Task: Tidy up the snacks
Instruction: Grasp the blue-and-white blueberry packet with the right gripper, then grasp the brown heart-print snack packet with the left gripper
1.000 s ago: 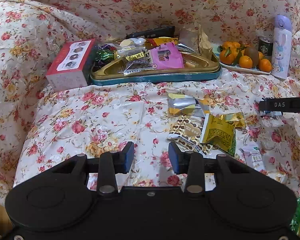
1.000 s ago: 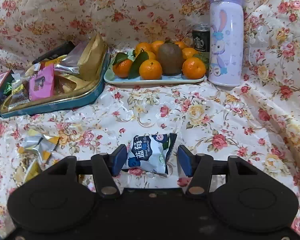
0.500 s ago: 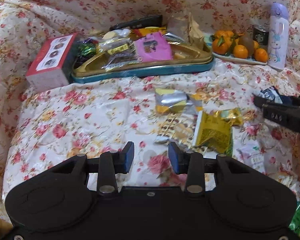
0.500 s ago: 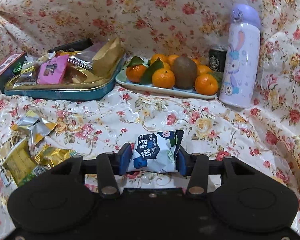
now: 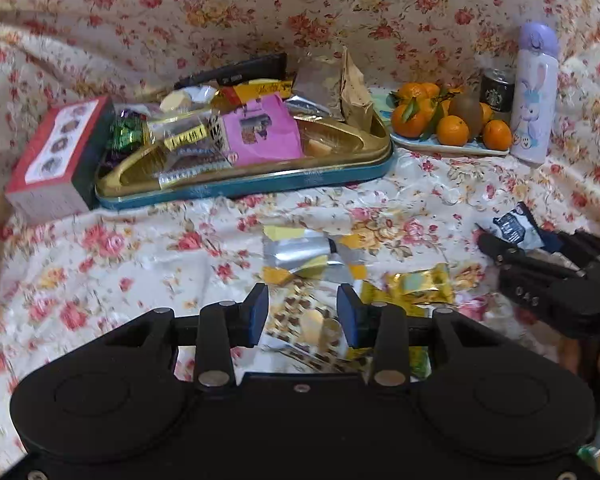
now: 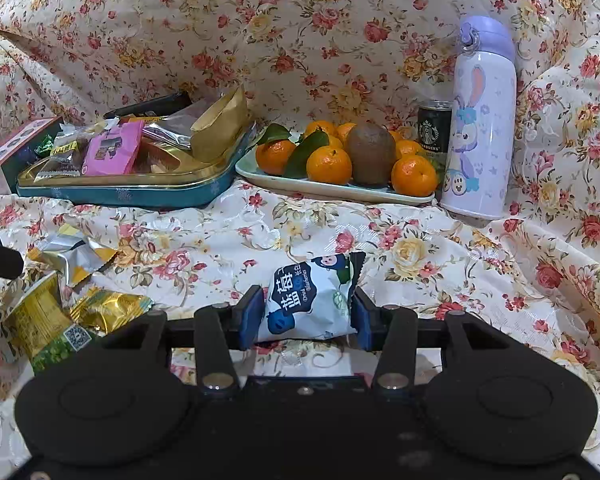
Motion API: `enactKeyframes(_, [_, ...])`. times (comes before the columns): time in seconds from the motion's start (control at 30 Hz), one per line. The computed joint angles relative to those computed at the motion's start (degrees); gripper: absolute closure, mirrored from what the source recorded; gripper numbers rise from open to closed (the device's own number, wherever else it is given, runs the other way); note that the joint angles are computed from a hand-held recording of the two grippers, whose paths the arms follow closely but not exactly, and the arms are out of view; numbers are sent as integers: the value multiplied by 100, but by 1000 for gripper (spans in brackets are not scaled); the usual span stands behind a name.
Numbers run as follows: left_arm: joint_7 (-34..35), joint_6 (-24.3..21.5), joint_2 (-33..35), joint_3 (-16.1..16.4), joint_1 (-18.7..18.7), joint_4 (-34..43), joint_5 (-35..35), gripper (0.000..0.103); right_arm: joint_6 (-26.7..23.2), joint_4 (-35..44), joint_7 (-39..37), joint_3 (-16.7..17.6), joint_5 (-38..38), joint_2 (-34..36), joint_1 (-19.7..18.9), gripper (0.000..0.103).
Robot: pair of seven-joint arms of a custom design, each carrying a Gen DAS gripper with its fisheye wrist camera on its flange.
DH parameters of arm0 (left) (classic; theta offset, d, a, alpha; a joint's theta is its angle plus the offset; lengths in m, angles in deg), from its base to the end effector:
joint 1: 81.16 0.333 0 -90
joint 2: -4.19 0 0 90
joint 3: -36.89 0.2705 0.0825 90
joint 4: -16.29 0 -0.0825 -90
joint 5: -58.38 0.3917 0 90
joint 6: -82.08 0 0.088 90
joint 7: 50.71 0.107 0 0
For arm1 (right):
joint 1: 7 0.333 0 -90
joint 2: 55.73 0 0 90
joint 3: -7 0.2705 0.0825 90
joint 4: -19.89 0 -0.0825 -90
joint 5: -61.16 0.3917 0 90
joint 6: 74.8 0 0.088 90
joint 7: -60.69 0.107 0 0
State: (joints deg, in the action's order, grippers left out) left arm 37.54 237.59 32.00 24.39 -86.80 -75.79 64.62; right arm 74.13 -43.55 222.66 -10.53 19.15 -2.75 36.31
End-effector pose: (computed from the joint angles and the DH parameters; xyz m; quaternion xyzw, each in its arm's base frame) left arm 0.6833 -0.2044 0.3813 -0.5590 0.7683 -0.2595 0.1731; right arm 0.6577 0.4258 0.2978 -0.6100 0.6567 -0.3392 0.2857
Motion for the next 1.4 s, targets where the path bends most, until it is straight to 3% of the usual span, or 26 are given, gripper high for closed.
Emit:
enactKeyframes(0.3, [-264,32,12,4,-275,24,212,55,15,-48,99,-21,-30,-21,37,54])
enactKeyframes(0.5, [-584,-284,238,193,-553,361,596,54,4,-39,109,-15,-38,-17,39,54])
enactKeyframes(0.63, [-285,-66,-19,17,-305,-106,458,51,3,-41,116,-15,-43,-19,39,54])
enactKeyframes(0.77, [-323,149,-301,123,-282,-548,557,51,-2,-36,118,-12,-45,-17,39,54])
enactKeyframes(1.1, [-423,144,-753,99,-37,-1107,248,52,-10,-34,128,-12,-56,-17,41,54])
enactKeyframes(1.4, [-1204,5,-522,363,-208,-825,630,52,-41,-1,129,-12,-63,3,45,54])
